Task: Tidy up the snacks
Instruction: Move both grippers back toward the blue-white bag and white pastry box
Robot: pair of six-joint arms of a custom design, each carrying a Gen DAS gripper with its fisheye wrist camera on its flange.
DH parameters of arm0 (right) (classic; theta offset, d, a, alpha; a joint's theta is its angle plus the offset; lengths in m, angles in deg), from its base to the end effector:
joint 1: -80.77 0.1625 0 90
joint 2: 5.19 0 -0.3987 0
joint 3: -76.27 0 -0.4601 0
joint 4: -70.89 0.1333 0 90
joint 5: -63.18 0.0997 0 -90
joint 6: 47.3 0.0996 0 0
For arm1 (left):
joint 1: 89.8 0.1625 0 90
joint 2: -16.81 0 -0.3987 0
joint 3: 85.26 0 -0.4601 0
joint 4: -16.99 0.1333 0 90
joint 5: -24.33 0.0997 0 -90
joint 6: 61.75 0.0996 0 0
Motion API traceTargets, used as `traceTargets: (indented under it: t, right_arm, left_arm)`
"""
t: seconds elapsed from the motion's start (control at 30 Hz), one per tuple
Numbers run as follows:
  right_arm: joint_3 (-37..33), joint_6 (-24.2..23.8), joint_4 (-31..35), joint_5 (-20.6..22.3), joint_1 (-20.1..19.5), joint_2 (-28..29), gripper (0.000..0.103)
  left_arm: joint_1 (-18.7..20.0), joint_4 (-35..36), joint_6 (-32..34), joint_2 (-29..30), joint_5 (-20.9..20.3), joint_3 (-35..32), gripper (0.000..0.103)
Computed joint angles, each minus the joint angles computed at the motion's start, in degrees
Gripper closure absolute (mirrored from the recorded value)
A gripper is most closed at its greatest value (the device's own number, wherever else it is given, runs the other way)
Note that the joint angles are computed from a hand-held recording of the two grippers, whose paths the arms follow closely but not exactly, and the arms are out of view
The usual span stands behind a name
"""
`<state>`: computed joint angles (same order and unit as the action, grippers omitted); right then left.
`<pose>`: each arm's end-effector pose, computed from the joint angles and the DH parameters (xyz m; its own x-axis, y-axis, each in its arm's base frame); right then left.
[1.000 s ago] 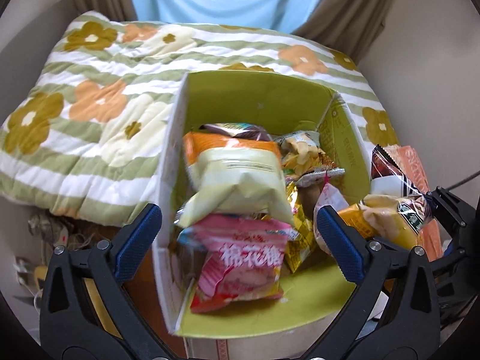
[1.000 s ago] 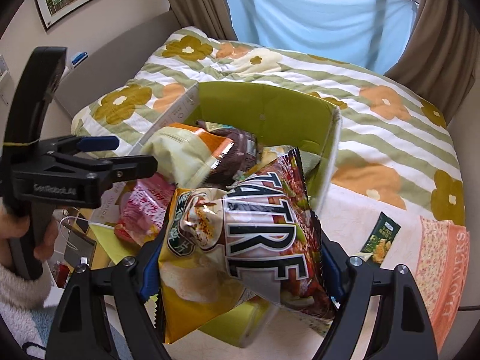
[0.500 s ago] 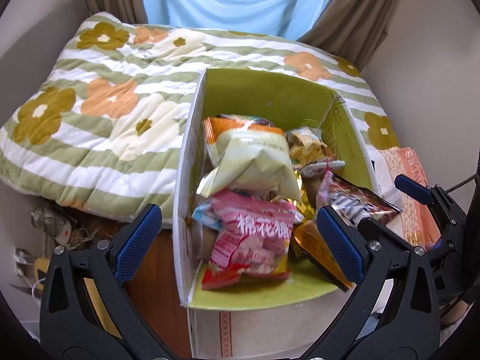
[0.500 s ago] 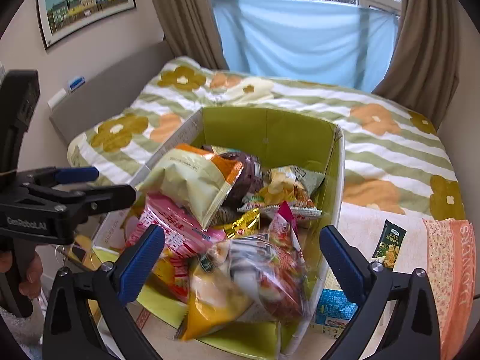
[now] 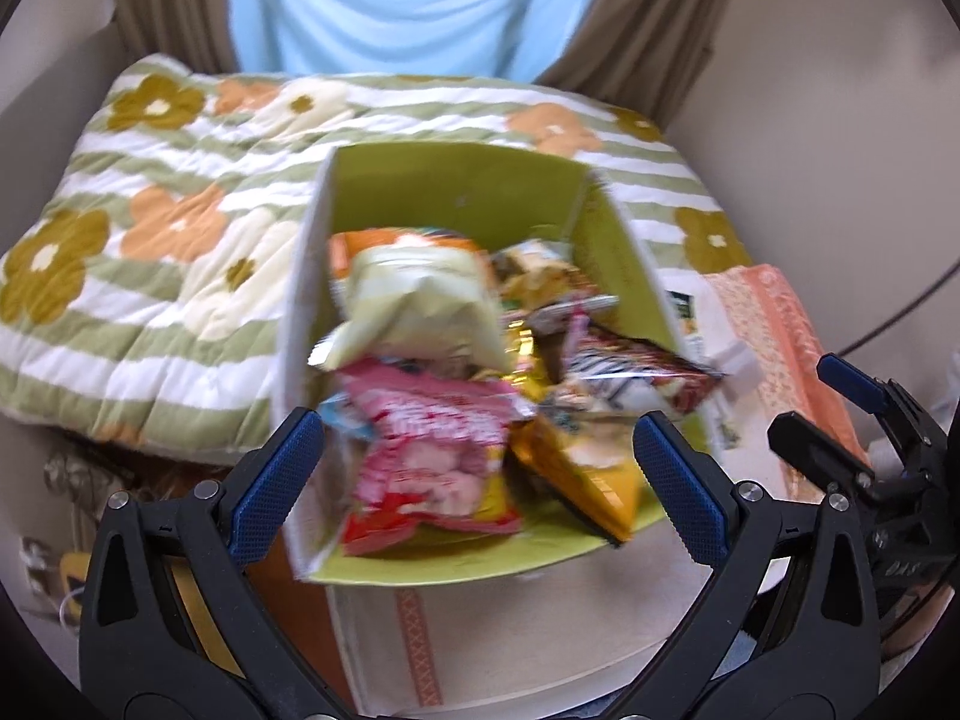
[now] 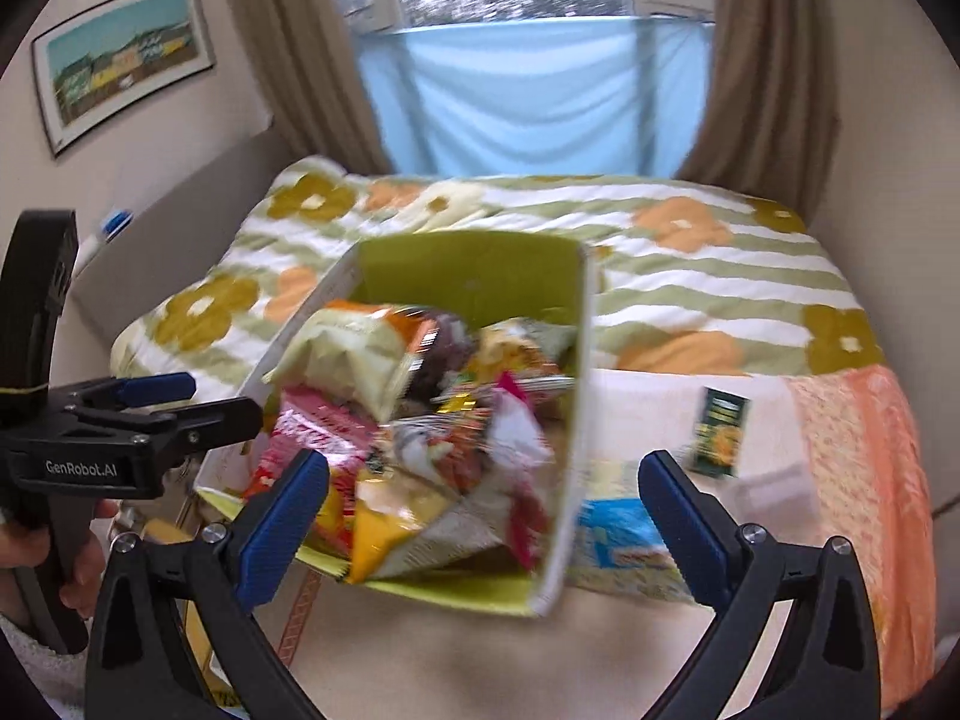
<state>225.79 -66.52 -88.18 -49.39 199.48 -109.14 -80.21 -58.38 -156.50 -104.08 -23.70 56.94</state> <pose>0.2535 -0.2649 0.1763 -0.6891 -0.5569 0.4636 -0.7068 0.6576 -0.2607 -0.2243 -0.2406 0.2190 -0.8174 -0.2005 -0.5401 0.1961 0.7846 -0.5882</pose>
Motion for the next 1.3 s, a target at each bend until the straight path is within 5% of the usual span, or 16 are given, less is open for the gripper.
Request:
traceTargets:
  t: [0.27,0.67,0.9,1.3]
  right_arm:
    - [1.68,-0.32,4.63,-4.22,-3.57,-12.39,0.0]
    - [-1.33,-17.81,12.58,1.9,-18.37,-20.98,0.0]
    - [-6.37,-27.65,18.69,8.08,-28.68,-19.11,0.0]
    - [-14.1,-34.96,23.82,9.98,-36.12,-7.45,0.0]
  left_arm:
    - [-0.63,-12.35,5.71,9.68,1.35,-0.95,0.001]
    - [1.43,-25.08,-1.45,35.07,1.47,-9.09,0.001]
    - [3.67,-23.05,-6.73,51.03,1.6,-18.63,0.001]
    - [9.61,-17.04,-8.76,70.93,-0.02,-30.87,0.003]
